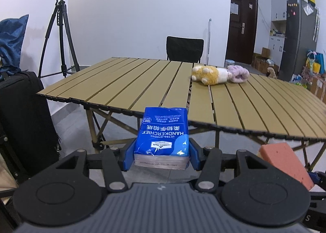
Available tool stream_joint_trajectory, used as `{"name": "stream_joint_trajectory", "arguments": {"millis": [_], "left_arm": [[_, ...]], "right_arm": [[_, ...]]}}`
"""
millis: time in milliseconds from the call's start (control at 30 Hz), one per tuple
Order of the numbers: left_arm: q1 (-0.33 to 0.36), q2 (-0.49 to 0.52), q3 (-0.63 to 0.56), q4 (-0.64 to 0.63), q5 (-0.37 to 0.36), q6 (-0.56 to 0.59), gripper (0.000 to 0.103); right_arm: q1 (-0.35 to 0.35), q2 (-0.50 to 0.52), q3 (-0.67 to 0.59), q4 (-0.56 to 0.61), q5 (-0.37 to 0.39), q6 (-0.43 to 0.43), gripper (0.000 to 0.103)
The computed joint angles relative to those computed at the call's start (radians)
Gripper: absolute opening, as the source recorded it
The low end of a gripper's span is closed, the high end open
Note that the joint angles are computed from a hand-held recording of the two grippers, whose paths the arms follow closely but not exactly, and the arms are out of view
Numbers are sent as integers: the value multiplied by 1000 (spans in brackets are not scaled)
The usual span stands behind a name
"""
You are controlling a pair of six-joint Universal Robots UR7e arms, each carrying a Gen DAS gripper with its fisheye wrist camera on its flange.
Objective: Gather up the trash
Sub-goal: 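Lift the tissue pack and sponge with both tools and carry them toward the black bin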
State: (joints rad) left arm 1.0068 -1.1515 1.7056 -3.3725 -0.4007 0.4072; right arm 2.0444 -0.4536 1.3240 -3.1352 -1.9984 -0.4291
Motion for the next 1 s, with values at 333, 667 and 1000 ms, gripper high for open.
{"name": "stream_joint_trajectory", "arguments": {"millis": [333, 667, 1000], "left_arm": [[-14, -29, 126, 21, 34, 8, 53], [12, -71, 200, 229, -3, -144, 53], [59, -96, 235, 445, -37, -284, 53]], "right_arm": [[-19, -7, 74, 28, -41, 5, 68], [-42, -1, 104, 103, -99, 18, 68], [-65, 7, 116, 186, -127, 47, 68]]}}
